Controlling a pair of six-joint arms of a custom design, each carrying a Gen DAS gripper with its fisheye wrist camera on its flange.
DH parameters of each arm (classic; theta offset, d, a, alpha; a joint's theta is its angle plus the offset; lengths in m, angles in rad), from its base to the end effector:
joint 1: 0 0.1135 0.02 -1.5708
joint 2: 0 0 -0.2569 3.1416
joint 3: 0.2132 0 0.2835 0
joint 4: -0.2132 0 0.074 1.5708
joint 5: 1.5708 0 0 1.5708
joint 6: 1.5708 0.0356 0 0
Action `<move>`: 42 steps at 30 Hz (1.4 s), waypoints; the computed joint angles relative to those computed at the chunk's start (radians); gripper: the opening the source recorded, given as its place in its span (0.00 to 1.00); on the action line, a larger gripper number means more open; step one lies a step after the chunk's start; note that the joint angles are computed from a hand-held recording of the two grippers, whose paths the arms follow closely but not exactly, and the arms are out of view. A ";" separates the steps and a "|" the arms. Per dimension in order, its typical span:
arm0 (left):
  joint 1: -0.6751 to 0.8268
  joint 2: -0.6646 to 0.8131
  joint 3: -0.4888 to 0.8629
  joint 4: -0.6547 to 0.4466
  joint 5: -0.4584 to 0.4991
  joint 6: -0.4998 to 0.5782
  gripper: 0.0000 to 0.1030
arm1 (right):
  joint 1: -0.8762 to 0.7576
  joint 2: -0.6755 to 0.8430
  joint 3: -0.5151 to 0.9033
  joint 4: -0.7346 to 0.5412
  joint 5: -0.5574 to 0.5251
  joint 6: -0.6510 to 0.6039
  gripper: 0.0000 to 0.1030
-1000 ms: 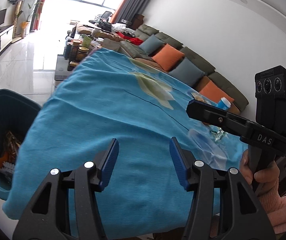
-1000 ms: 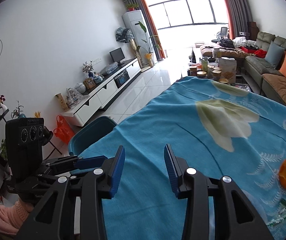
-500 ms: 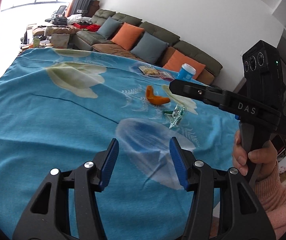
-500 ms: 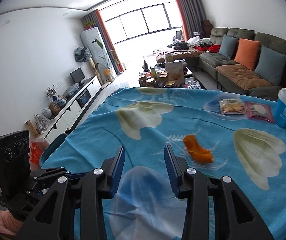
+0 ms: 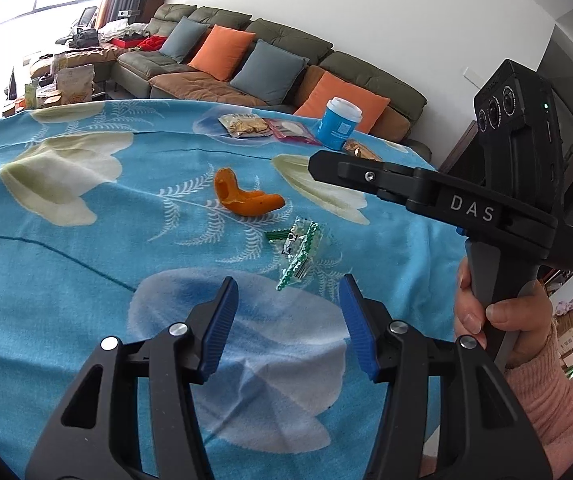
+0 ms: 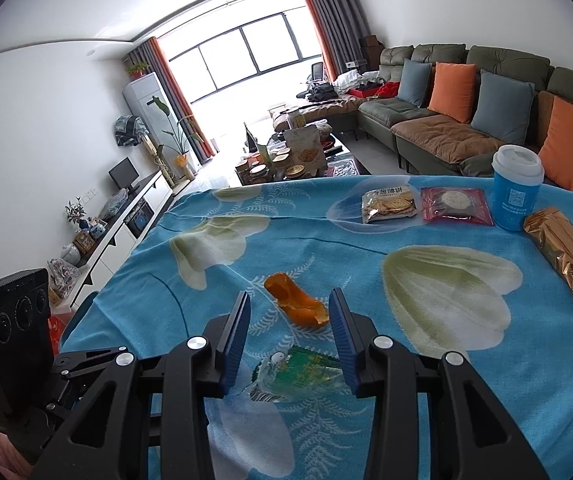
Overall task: Collect trash
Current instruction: 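Grasp the green plastic wrapper with the left gripper while the right gripper grasps the orange peel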
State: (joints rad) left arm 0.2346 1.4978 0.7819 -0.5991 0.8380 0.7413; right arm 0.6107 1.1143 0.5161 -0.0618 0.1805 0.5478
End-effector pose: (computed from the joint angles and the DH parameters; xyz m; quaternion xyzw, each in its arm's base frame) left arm 0.2731 0.0381 0.1385 0.2773 0.8641 -0.3018 0.2921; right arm 0.2131 0.1414 0.1708 0.0115 0.8952 0.1720 0.4109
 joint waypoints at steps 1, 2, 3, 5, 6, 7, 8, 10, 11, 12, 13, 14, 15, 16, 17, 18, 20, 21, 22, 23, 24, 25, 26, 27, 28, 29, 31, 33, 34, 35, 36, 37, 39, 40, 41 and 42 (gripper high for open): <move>-0.019 0.001 -0.003 0.017 -0.010 -0.018 0.50 | -0.010 0.003 -0.004 0.007 -0.010 -0.002 0.37; -0.034 0.004 -0.001 0.024 -0.018 -0.030 0.50 | -0.019 0.003 -0.008 0.010 -0.020 -0.001 0.37; -0.052 0.011 0.003 0.032 -0.023 -0.046 0.50 | -0.029 0.005 -0.014 0.016 -0.030 -0.001 0.37; -0.083 0.023 0.008 0.054 -0.044 -0.075 0.46 | -0.045 0.010 -0.021 0.027 -0.045 -0.001 0.37; -0.098 0.032 0.013 0.064 -0.057 -0.090 0.45 | -0.052 0.012 -0.024 0.033 -0.053 -0.002 0.37; -0.113 0.041 0.020 0.070 -0.073 -0.105 0.44 | -0.057 0.014 -0.027 0.037 -0.058 -0.001 0.37; -0.123 0.058 0.031 0.070 -0.080 -0.116 0.42 | -0.059 0.014 -0.029 0.038 -0.060 0.001 0.37; -0.134 0.084 0.052 0.063 -0.081 -0.130 0.38 | -0.065 0.018 -0.030 0.042 -0.069 0.001 0.37; -0.140 0.097 0.060 0.065 -0.084 -0.137 0.35 | -0.069 0.022 -0.030 0.046 -0.072 0.000 0.37; -0.146 0.110 0.069 0.066 -0.086 -0.144 0.34 | -0.072 0.028 -0.028 0.049 -0.076 -0.001 0.37; -0.148 0.124 0.078 0.064 -0.087 -0.148 0.29 | -0.075 0.035 -0.026 0.052 -0.080 -0.002 0.37; -0.148 0.135 0.085 0.061 -0.086 -0.149 0.26 | -0.078 0.043 -0.024 0.056 -0.084 -0.004 0.37; -0.148 0.144 0.091 0.054 -0.079 -0.145 0.24 | -0.079 0.051 -0.021 0.059 -0.087 -0.006 0.37; -0.151 0.150 0.094 0.055 -0.078 -0.145 0.24 | -0.081 0.060 -0.018 0.062 -0.089 -0.007 0.37; -0.152 0.149 0.092 0.059 -0.077 -0.144 0.23 | -0.085 0.070 -0.013 0.065 -0.095 -0.010 0.37; -0.153 0.148 0.089 0.063 -0.077 -0.142 0.22 | -0.086 0.081 -0.008 0.069 -0.098 -0.012 0.37; -0.153 0.152 0.092 0.059 -0.073 -0.138 0.20 | -0.088 0.100 0.000 0.073 -0.103 -0.013 0.37; -0.152 0.150 0.091 0.060 -0.072 -0.138 0.20 | -0.089 0.110 0.003 0.078 -0.108 -0.012 0.37; -0.146 0.149 0.090 0.057 -0.068 -0.134 0.20 | -0.089 0.121 0.008 0.081 -0.111 -0.013 0.37; -0.141 0.149 0.091 0.052 -0.063 -0.130 0.20 | -0.089 0.131 0.012 0.083 -0.113 -0.012 0.37; -0.133 0.149 0.091 0.046 -0.059 -0.124 0.19 | -0.092 0.144 0.018 0.086 -0.117 -0.013 0.37; -0.123 0.144 0.089 0.039 -0.053 -0.116 0.19 | -0.094 0.157 0.024 0.087 -0.120 -0.013 0.37; -0.111 0.141 0.089 0.029 -0.046 -0.106 0.19 | -0.098 0.169 0.032 0.087 -0.125 -0.012 0.37; -0.099 0.138 0.089 0.019 -0.040 -0.098 0.19 | -0.101 0.181 0.038 0.088 -0.130 -0.013 0.37; -0.083 0.134 0.090 0.006 -0.032 -0.085 0.19 | -0.103 0.194 0.045 0.087 -0.135 -0.013 0.37; -0.065 0.131 0.092 -0.006 -0.022 -0.072 0.19 | -0.108 0.204 0.050 0.085 -0.144 -0.013 0.37; -0.031 0.126 0.097 -0.029 -0.011 -0.052 0.19 | -0.107 0.226 0.060 0.084 -0.147 -0.009 0.37; 0.005 0.124 0.103 -0.051 0.001 -0.027 0.19 | -0.108 0.249 0.075 0.078 -0.150 -0.012 0.37; 0.019 0.125 0.107 -0.057 0.004 -0.020 0.19 | -0.107 0.261 0.082 0.075 -0.149 -0.013 0.37; 0.037 0.123 0.108 -0.062 0.007 -0.012 0.19 | -0.108 0.271 0.088 0.072 -0.150 -0.012 0.37; 0.054 0.126 0.113 -0.072 0.012 -0.001 0.19 | -0.110 0.279 0.092 0.072 -0.154 -0.011 0.37; 0.072 0.129 0.120 -0.088 0.018 0.011 0.19 | -0.111 0.286 0.096 0.071 -0.158 -0.011 0.37; 0.105 0.136 0.130 -0.105 0.029 0.026 0.19 | -0.110 0.297 0.102 0.069 -0.159 -0.011 0.37; 0.124 0.142 0.139 -0.120 0.034 0.038 0.19 | -0.111 0.301 0.104 0.071 -0.165 -0.009 0.37; 0.139 0.147 0.146 -0.131 0.037 0.045 0.19 | -0.114 0.307 0.105 0.074 -0.173 -0.009 0.37; 0.153 0.150 0.150 -0.135 0.039 0.050 0.19 | -0.113 0.311 0.108 0.071 -0.172 -0.010 0.37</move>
